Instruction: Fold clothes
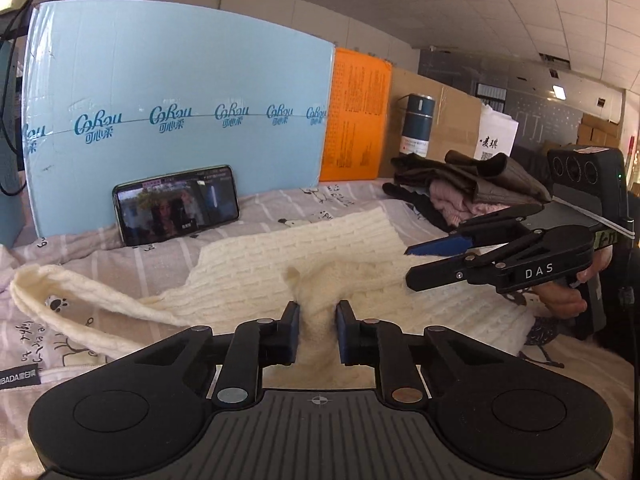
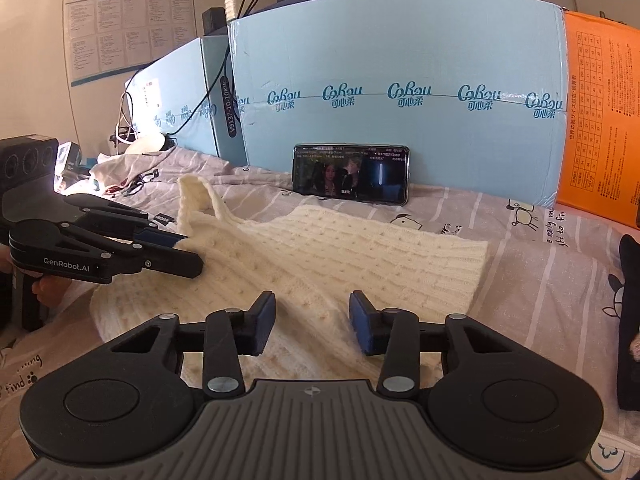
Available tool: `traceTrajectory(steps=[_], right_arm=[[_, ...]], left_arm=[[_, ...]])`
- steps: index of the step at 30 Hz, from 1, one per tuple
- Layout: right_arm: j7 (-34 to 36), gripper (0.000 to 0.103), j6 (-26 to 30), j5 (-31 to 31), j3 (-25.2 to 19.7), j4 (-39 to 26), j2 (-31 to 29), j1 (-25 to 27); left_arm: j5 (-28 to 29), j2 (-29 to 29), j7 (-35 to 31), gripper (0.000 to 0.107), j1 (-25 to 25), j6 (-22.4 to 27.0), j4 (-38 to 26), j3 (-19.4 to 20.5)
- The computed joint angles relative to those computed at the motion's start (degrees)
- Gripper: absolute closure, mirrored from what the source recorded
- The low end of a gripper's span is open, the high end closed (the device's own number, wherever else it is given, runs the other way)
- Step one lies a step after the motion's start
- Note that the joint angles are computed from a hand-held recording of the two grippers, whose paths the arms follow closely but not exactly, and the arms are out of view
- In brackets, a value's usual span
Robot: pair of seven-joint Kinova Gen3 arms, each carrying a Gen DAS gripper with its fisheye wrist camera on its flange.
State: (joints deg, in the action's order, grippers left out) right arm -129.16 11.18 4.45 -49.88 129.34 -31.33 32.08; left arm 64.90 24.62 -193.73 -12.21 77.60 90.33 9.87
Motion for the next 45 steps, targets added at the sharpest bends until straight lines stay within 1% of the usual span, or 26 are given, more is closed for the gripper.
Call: traceTrajectory(steps=[1, 5, 8, 10, 13, 16, 17, 18, 20, 22, 23, 24, 25, 26, 27, 28, 29, 30, 31, 33, 36, 38, 40, 43, 44, 45], right_arm=[[0.1, 0.073, -2.3, -0.1, 1.2, 1.2, -0.8, -1.7], [1.2, 0.085, -7.2, -2.4, 2.5, 4.3, -5.3, -4.9], [0.7, 0.088, -7.5, -5.7, 1.6, 5.2, -10.5, -5.4], [0.2, 0.089, -7.3, -7.7, 1.0, 5.4, -14.4, -6.7], [-0.2, 0.089, -3.0, -9.6, -0.4, 3.7, -19.8, -8.6], [-1.1, 0.089, 1.3, -11.3, -1.5, 2.0, -23.0, -10.4], [-1.6, 0.089, 3.3, -12.0, -1.9, 1.3, -24.0, -10.9], [-2.1, 0.089, 5.4, -12.7, -2.4, 0.5, -24.9, -11.3], [-3.0, 0.089, 8.9, -14.0, -3.2, -0.9, -26.4, -12.0], [-3.5, 0.088, 10.5, -15.1, -3.3, -1.5, -27.5, -13.3], [-3.7, 0.088, 11.3, -15.7, -3.4, -1.7, -28.0, -14.0], [-4.0, 0.085, 12.4, -16.1, -3.4, -2.1, -28.9, -14.1], [-4.3, 0.072, 13.5, -16.4, -3.4, -2.6, -30.0, -14.1], [-4.7, 0.055, 14.5, -16.7, -3.2, -2.8, -31.3, -13.3], [-5.1, 0.049, 15.4, -16.9, -2.9, -3.1, -32.5, -12.4], [-5.4, 0.042, 16.4, -17.1, -2.5, -3.3, -33.7, -11.5], [-5.8, 0.036, 17.4, -17.3, -2.1, -3.6, -35.0, -10.5], [-6.4, 0.032, 18.3, -17.8, -1.6, -3.7, -35.7, -9.3], [-7.0, 0.027, 19.2, -18.3, -1.1, -3.9, -36.2, -8.0], [-8.6, 0.024, 22.9, -19.4, -0.3, -4.9, -36.0, -5.0], [-11.7, 0.023, 25.5, -21.3, 0.2, -4.7, -35.3, -2.7], [-12.5, 0.023, 24.1, -23.0, 0.2, -3.4, -34.7, -2.7], [-12.7, 0.022, 21.9, -23.7, -0.7, -2.6, -33.6, -3.2], [-12.2, 0.022, 17.8, -24.2, -2.8, -1.8, -30.6, -4.0], [-12.1, 0.022, 15.9, -24.4, -3.4, -1.2, -29.3, -4.6], [-11.9, 0.022, 13.7, -24.5, -4.1, -0.6, -27.7, -5.3]], left_arm=[[1.0, 0.0, -1.1, 0.092, -1.1, 1.8, 0.7, 0.0], [5.2, 0.3, -5.4, 0.095, -2.9, 10.9, 3.0, -4.2], [5.4, 1.4, -9.1, 0.095, -6.6, 17.6, 4.1, -3.9], [4.3, 3.1, -10.9, 0.095, -10.2, 22.2, 3.9, -2.0], [1.5, 4.4, -12.8, 0.095, -11.7, 27.4, 2.4, -2.9], [-0.9, 4.5, -13.4, 0.095, -9.6, 31.0, 1.0, -7.9], [-1.9, 4.6, -13.8, 0.094, -9.4, 32.2, 0.5, -8.6], [-3.3, 4.6, -14.3, 0.094, -9.7, 32.9, 0.1, -8.3], [-6.6, 4.7, -14.0, 0.094, -12.1, 32.8, -0.7, -5.3], [-9.5, 4.9, -13.8, 0.093, -13.3, 33.2, -1.6, -3.7], [-11.1, 5.1, -13.4, 0.091, -14.5, 33.1, -2.1, -2.0], [-12.7, 5.4, -12.8, 0.086, -16.3, 32.7, -2.3, 0.7], [-13.4, 5.9, -12.3, 0.077, -18.4, 32.3, -2.3, 3.3], [-13.2, 6.3, -11.6, 0.057, -20.7, 31.3, -1.5, 6.0], [-12.2, 6.1, -10.6, 0.041, -23.1, 29.4, 0.0, 8.4], [-10.6, 5.4, -9.7, 0.018, -25.1, 27.2, 2.0, 9.7], [-8.3, 4.4, -9.6, 0.016, -26.6, 24.8, 4.7, 10.0], [-6.0, 3.1, -9.6, 0.016, -27.2, 22.5, 6.8, 9.2], [-3.6, 1.3, -9.4, 0.016, -27.1, 20.2, 8.6, 7.4], [1.0, -2.4, -8.5, 0.016, -25.5, 15.5, 11.2, 2.1], [6.2, -7.1, -3.2, 0.016, -20.5, 8.5, 13.9, -5.9], [8.1, -9.6, 1.4, 0.016, -16.2, 4.2, 15.1, -11.2], [8.8, -10.3, 6.1, 0.016, -14.6, 2.9, 15.1, -13.8], [9.3, -9.9, 13.1, 0.016, -10.0, 5.0, 13.7, -21.1], [8.5, -9.6, 15.4, 0.016, -9.1, 6.0, 12.8, -22.7], [7.5, -9.4, 17.7, 0.016, -8.6, 6.4, 12.0, -23.2]])
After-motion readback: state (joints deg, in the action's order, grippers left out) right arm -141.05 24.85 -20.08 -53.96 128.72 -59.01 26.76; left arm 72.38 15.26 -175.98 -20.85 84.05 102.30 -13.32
